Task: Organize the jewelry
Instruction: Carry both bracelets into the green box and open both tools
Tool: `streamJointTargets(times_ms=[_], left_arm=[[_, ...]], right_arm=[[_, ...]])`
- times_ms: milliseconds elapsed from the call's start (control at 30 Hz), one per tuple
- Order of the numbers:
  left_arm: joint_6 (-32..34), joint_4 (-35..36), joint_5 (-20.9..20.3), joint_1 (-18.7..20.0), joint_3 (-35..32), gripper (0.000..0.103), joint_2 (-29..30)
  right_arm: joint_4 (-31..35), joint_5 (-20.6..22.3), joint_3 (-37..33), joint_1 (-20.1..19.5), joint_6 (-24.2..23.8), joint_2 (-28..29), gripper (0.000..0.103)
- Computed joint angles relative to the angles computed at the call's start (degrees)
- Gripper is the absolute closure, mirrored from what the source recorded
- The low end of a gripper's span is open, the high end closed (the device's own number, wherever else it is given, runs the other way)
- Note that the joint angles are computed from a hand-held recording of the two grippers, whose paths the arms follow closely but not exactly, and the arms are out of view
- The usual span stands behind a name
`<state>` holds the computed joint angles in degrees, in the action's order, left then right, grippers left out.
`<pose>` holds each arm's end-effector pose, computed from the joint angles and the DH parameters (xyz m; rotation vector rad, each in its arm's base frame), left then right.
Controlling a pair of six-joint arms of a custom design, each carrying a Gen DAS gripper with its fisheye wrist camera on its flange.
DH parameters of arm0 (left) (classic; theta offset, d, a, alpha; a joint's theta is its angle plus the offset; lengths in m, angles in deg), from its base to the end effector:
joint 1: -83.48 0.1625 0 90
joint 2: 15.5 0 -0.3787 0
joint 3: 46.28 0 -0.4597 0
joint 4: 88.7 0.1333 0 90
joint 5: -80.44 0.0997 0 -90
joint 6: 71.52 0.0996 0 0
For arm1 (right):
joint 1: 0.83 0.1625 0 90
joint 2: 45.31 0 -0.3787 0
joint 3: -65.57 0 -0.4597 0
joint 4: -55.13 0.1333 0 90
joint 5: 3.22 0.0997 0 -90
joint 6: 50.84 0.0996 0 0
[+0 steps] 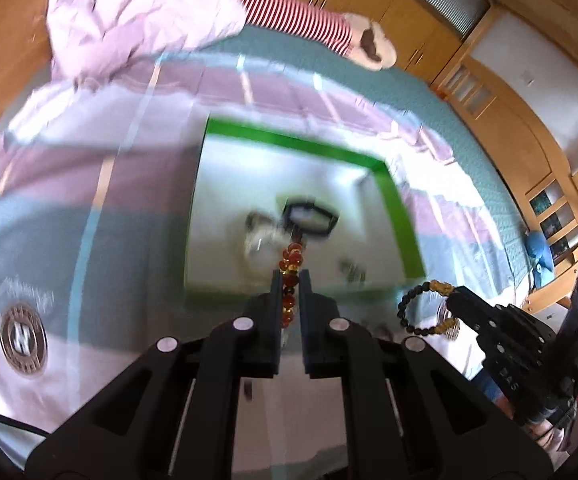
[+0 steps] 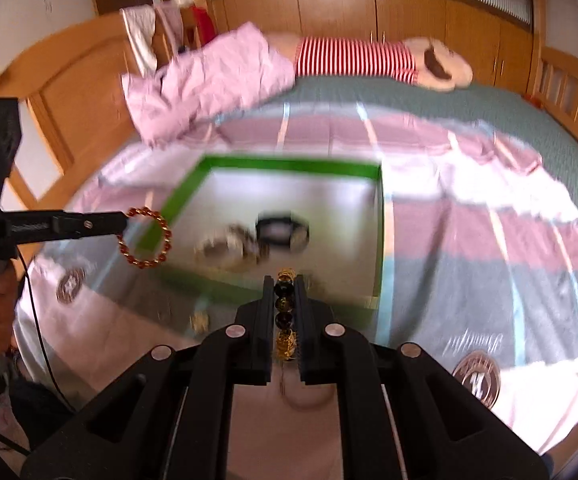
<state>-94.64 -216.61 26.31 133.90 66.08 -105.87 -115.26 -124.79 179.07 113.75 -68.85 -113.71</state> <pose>-0.1975 -0.5397 0.3188 0.2602 2.6353 -0.7614 0.3210 -0.5067 0.1773 0.7004 -2.4177 0.8367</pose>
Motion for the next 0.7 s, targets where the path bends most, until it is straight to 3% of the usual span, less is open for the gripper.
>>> streamJointTargets(times_ms=[100,233,367,400,433,467,500,633,667,700], left_arm=[[2.38,-2.77,0.87,1.17,-3.38,0.095,4.28],[1.27,-2.41,2.86,3.59,-6.72,0.095,9.07],[-0.08,0.5,6.87,5.53,-8.25,0.095,11.56],[-1.21,1.27,7.19,5.95,-8.4,0.093,11.54],[-1.82,1.48,7.36,6.16,-8.33,0.091,11.32],[-2.03,1.27,7.36,6.03,-7.89,0.084,10.69],[-1.82,0.94,7.25,5.77,-7.54,0.079,10.2],[-0.5,1.0,4.49,3.34,-3.85,0.067,5.96],[-0.59,2.01,3.1,2.61,-2.47,0.061,4.57],[-1.05,3.84,2.0,2.06,-1.68,0.056,3.9]], right_arm=[[-2.98,0.55,-2.98,-0.15,-1.62,2.2,0.093],[-4.4,-1.96,-7.08,-0.8,-3.88,6.79,0.093],[-2.04,-3.53,-9.21,-2.24,-1.13,9.49,0.092],[-1.14,-3.51,-9.25,-2.5,0.12,9.5,0.082],[-0.23,-2.41,-8.67,-2.85,1.62,8.82,0.066],[0.14,-1.16,-7.95,-3.07,2.48,8.03,0.058],[-0.18,-0.01,-6.92,-3.18,2.96,7.11,0.053],[-0.5,1.08,-2.02,-2.76,1.95,2.85,0.05],[-0.27,1.18,-1.08,-2.81,2.11,2.07,0.046],[0.37,1.23,0.07,-3.03,2.5,1.07,0.035]])
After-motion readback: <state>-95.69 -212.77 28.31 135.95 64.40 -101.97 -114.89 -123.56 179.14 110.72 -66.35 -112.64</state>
